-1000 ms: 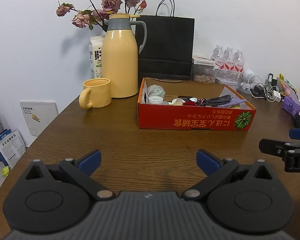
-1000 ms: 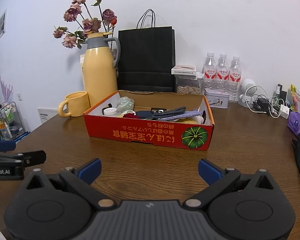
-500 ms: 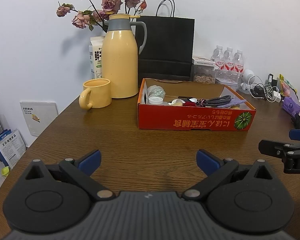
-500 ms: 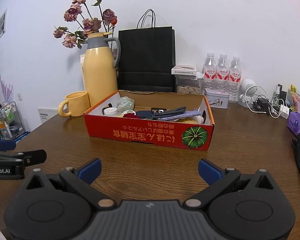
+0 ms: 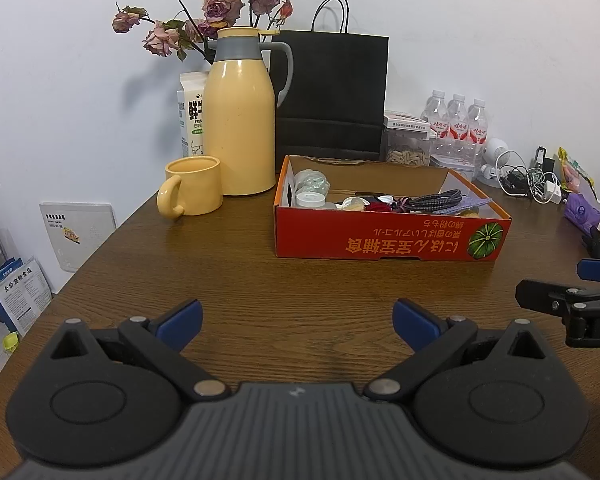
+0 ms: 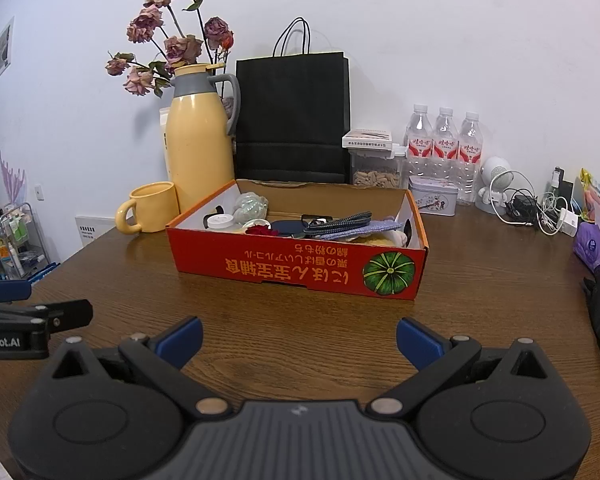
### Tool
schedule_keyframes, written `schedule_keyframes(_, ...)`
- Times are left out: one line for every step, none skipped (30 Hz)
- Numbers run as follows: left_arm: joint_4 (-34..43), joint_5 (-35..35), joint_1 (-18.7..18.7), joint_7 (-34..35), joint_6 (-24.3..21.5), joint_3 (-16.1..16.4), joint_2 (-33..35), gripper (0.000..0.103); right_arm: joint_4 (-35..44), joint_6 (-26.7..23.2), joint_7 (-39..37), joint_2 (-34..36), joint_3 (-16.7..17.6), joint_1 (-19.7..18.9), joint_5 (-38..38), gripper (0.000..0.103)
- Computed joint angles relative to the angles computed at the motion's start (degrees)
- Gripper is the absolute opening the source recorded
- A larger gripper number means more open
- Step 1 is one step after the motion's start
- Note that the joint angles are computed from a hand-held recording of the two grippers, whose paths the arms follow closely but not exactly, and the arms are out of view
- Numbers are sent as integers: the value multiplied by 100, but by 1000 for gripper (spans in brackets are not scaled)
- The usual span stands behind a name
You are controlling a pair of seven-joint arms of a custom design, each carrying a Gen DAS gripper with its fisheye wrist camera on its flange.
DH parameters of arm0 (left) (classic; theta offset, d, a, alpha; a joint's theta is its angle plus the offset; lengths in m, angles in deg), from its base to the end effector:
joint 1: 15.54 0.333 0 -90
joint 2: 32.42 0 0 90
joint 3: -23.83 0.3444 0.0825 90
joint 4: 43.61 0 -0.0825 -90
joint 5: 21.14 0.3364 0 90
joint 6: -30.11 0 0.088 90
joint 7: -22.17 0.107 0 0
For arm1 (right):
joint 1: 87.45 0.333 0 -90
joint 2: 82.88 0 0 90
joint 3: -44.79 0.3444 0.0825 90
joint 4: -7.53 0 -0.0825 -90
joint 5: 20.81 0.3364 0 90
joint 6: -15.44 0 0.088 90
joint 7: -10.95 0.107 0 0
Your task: Organize objects
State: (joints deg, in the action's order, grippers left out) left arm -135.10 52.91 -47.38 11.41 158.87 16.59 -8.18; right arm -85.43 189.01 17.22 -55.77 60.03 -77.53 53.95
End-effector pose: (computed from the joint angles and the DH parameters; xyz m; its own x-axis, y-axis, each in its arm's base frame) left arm 0.5493 -0.3918 0.4760 0.3231 -0.9463 0.0119 -0.4714 -0.1718 -0.8650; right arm 0.6511 0.1866 0.4637 0.5514 -0.8334 -0.0380 -0.4309 -0.2456 -0.8683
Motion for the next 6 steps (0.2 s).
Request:
schedule_keyframes(5, -7, -2, -3, -8, 0, 6, 103, 0, 0, 0, 0, -1, 1, 1, 103)
schedule_keyframes(5, -14, 0, -7, -6, 0, 8, 103, 3, -1, 3, 2, -4, 3, -2, 103)
schedule_keyframes(-17, 19, 0, -55, 27, 6, 1, 103, 3, -2, 2, 2, -5, 3, -2, 103)
schedule_keyframes(-49, 58, 7, -116, 81, 11, -12, 103, 5, 1, 9, 6, -9, 7, -9, 103)
schedule_keyframes(-70, 66, 28, -133, 147, 6, -22, 103, 15, -11, 40, 14, -23, 14, -39, 103)
schedule_keyframes(-72, 50, 42, -113, 177, -3, -21, 103, 6, -7, 43, 10, -19, 11, -40, 103)
